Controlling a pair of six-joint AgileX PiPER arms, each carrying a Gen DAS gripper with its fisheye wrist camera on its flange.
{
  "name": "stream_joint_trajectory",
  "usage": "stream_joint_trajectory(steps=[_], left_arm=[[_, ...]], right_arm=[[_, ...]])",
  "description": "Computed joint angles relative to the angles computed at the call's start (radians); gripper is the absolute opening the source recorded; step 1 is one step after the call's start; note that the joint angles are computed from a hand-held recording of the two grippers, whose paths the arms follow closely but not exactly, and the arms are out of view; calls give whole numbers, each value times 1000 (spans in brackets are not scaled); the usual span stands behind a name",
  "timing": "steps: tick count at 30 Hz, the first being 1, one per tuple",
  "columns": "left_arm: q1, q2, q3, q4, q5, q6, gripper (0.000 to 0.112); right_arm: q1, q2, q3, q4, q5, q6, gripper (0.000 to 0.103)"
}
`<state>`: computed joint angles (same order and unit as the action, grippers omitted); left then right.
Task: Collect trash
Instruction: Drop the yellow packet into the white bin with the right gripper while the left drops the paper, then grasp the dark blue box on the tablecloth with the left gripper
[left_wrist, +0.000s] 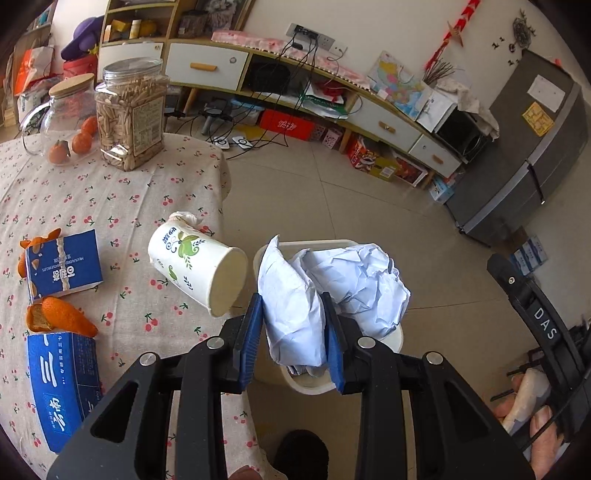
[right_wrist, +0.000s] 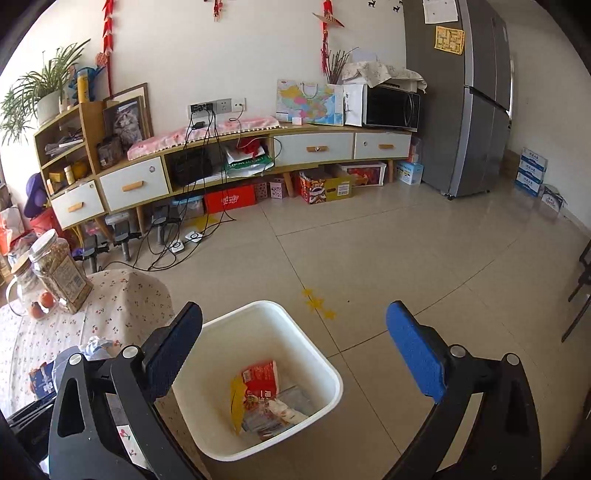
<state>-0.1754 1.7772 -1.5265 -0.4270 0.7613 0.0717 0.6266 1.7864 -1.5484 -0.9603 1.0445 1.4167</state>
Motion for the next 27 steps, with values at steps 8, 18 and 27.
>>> stream_joint_trajectory(steps=[8, 18, 27], left_arm=[[-101, 97, -90, 83, 15, -91, 32], [-142, 206, -217, 105, 92, -164, 60], [-170, 73, -55, 343, -17, -234, 69]], right_arm=[[-37, -54, 66, 16, 0, 18, 96], [-46, -86, 111, 21, -4, 39, 96], [15, -51, 58, -8, 25, 16, 96]])
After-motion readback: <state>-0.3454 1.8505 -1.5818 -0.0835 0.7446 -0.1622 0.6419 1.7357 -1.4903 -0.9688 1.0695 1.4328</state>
